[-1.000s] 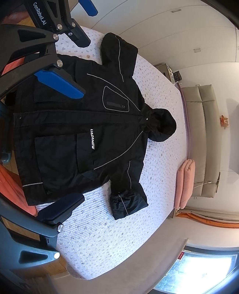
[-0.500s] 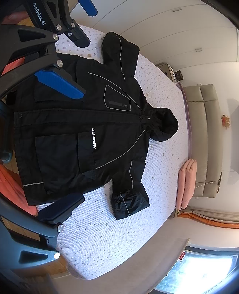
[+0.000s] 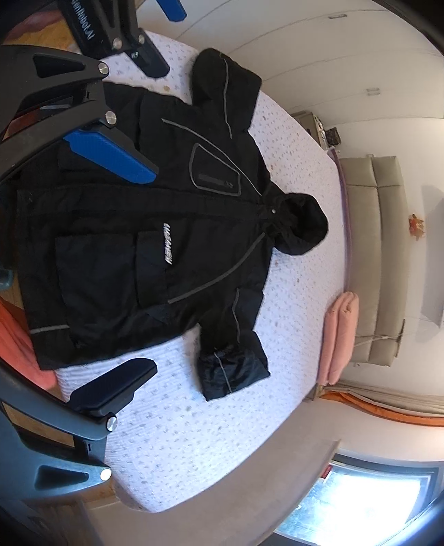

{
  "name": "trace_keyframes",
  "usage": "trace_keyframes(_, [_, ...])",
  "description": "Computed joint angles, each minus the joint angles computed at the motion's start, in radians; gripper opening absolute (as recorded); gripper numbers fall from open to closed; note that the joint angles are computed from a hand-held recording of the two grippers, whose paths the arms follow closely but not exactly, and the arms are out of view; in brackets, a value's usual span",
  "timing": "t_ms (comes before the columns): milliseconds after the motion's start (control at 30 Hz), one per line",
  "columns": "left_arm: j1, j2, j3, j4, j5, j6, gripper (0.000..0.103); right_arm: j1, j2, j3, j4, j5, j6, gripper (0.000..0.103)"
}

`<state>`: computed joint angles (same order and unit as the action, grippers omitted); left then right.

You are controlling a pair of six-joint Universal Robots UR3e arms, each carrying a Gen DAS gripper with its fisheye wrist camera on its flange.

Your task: Fold large clothes

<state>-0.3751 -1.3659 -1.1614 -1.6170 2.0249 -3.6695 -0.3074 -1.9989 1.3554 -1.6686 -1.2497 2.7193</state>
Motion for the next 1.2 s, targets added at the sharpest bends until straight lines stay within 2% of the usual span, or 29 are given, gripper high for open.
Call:
trace_keyframes(167, [0.084, -0.014, -0.095, 0.128, -0.06, 0.029, 0.103, -0.183, 0.071, 0.063, -0.06, 0.164, -0.095, 0.103])
trace_keyframes(233, [0.114, -0.025, -0.127, 0.177, -0.082, 0.037, 0.103, -0.195, 0.158, 0.076, -0.161, 0.144, -0.081, 0.102])
trace_keyframes(300, [0.138, -0.049, -0.158, 0.235, -0.092, 0.043, 0.103, -0.199, 0.263, 0.07, -0.257, 0.129, -0.08, 0.092])
trace_keyframes(367, [0.16, -0.073, -0.183, 0.288, -0.109, 0.057, 0.103, -0.189, 0.397, 0.013, -0.318, 0.099, -0.072, 0.091])
trace_keyframes(467, [0.167, -0.117, -0.205, 0.366, -0.107, 0.086, 0.103, -0.213, 0.639, -0.157, -0.314, 0.157, -0.056, 0.089])
trace_keyframes(633, [0.166, -0.226, -0.182, 0.455, -0.132, 0.13, 0.103, -0.191, 0.947, -0.437, -0.307, 0.145, -0.009, 0.084])
trace_keyframes(767, [0.162, -0.343, -0.114, 0.484, -0.167, 0.149, 0.103, -0.142, 1.069, -0.524, -0.36, 0.075, -0.029, 0.074])
trace_keyframes(867, [0.139, -0.447, -0.035, 0.489, -0.181, 0.161, 0.103, -0.11, 1.143, -0.565, -0.414, 0.033, -0.05, 0.072])
trace_keyframes(933, [0.118, -0.504, 0.015, 0.488, -0.183, 0.165, 0.103, -0.086, 1.193, -0.599, -0.453, -0.002, -0.05, 0.066])
trace_keyframes(1000, [0.098, -0.551, 0.06, 0.485, -0.182, 0.171, 0.103, -0.072, 1.253, -0.673, -0.423, -0.009, -0.041, 0.047])
trace_keyframes(1033, [0.088, -0.576, 0.084, 0.484, -0.185, 0.175, 0.103, -0.069, 1.279, -0.708, -0.404, 0.002, -0.033, 0.044])
trace_keyframes(1067, [0.08, -0.599, 0.109, 0.483, -0.192, 0.182, 0.103, -0.068, 1.283, -0.705, -0.414, 0.004, -0.026, 0.042])
trace_keyframes(1133, [0.071, -0.634, 0.152, 0.47, -0.208, 0.198, 0.103, -0.066, 1.252, -0.626, -0.507, 0.0, -0.006, 0.029])
trace_keyframes(1167, [0.069, -0.668, 0.201, 0.449, -0.234, 0.214, 0.102, -0.068, 1.235, -0.6, -0.527, 0.005, -0.005, 0.017])
trace_keyframes(1200, [0.069, -0.694, 0.239, 0.435, -0.256, 0.225, 0.1, -0.072, 1.2, -0.549, -0.576, -0.002, 0.001, 0.017])
